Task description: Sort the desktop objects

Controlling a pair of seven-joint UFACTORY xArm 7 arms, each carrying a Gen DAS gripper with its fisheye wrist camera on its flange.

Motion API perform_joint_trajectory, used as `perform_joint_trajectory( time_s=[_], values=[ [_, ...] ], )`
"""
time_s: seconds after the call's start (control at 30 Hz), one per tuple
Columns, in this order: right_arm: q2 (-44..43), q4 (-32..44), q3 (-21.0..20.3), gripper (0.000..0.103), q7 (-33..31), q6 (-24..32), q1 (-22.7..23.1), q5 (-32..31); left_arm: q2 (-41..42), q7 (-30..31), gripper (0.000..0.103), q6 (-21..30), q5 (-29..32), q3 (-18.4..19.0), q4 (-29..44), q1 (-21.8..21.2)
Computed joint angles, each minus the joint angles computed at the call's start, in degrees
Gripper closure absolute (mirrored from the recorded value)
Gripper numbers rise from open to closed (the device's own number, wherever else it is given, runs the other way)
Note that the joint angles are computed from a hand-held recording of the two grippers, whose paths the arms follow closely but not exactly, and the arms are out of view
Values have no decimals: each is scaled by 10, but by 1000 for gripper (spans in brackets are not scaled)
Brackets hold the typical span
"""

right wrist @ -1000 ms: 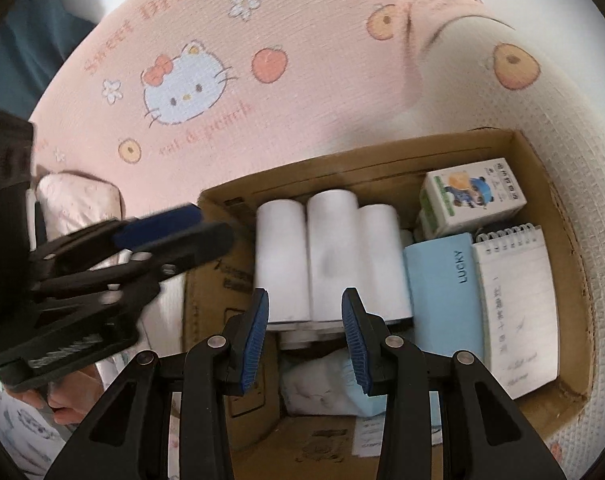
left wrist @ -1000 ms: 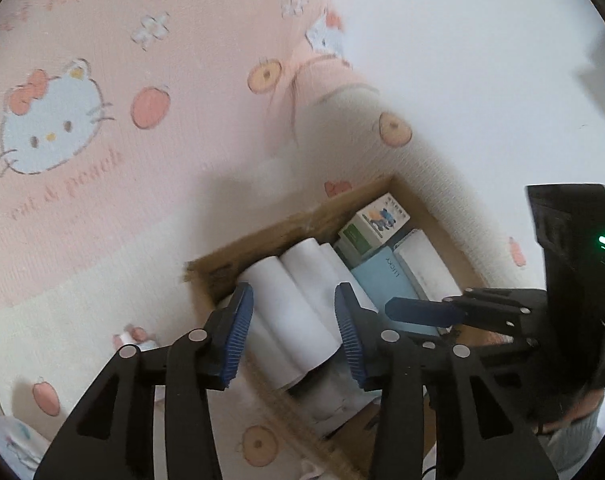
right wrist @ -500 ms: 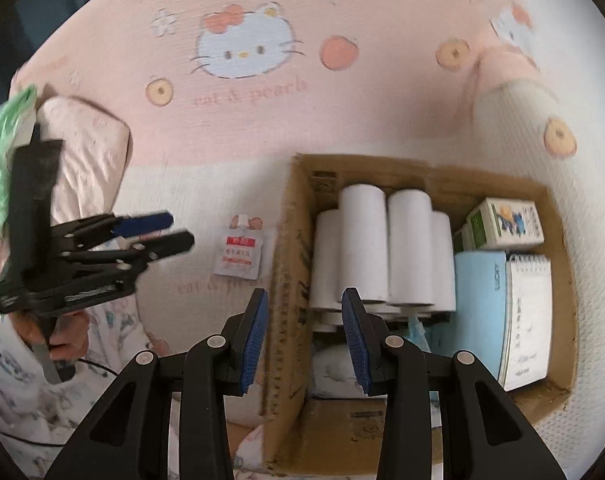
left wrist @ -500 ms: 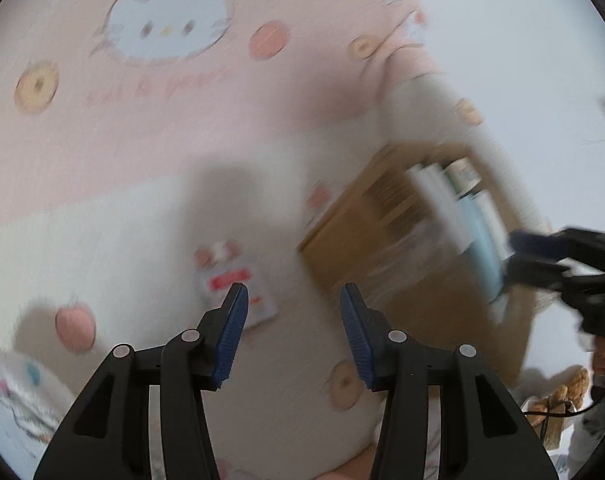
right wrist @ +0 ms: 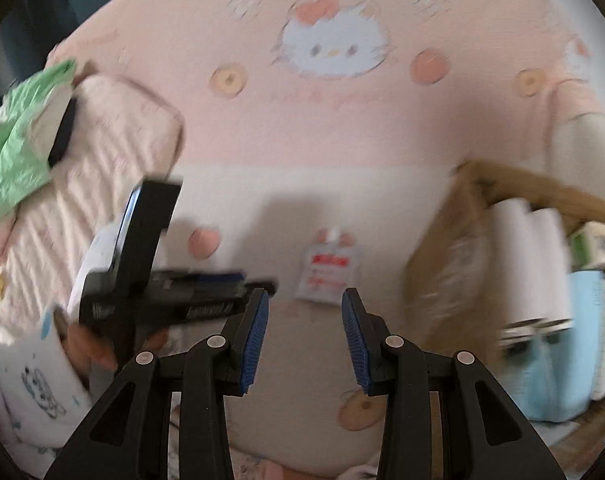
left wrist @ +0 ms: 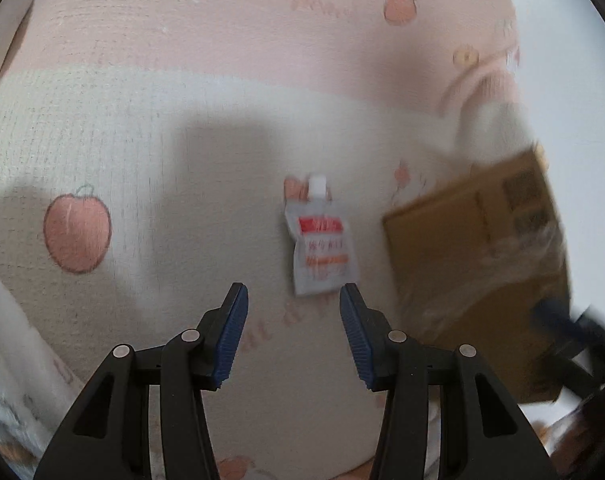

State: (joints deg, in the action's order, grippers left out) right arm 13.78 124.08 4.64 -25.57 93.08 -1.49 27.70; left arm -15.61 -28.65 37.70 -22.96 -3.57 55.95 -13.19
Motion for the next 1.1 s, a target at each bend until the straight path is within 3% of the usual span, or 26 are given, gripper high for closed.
perform_joint_trajectory(
  time_s=[0.13, 0.27, 0.4, 0.6, 0.73, 0.87, 1.0, 1.1],
  values=[
    [-10, -45, 1, 68, -1, -12, 10, -11, 13, -49, 51, -3, 46, -11, 5, 18],
    [-7, -83, 1, 68, 0, -32, 17, -3, 30, 0, 51, -4, -36, 14, 6, -1],
    [12, -97, 4, 68, 9, -60, 32, -20, 44, 13, 51, -7, -44, 10, 13, 5],
    [68, -56, 12, 68, 26, -64, 43, -39, 63, 57, 51, -18, -117, 21, 17, 6],
    [95, -39, 13, 68, 31, -66, 58, -79, 83, 48, 51, -29, -135, 17, 25, 17],
    [82, -77, 11, 68, 10, -94, 73, -126, 96, 43, 51, -44, -142, 15, 29, 26],
    [85, -88, 12, 68, 9, -88, 69, -121, 120, 119, 51, -10, -248, 22, 48, 28],
    [97, -77, 14, 62, 16, -84, 61, -105, 134, 120, 51, 6, -220, 9, 68, 33]
  ],
)
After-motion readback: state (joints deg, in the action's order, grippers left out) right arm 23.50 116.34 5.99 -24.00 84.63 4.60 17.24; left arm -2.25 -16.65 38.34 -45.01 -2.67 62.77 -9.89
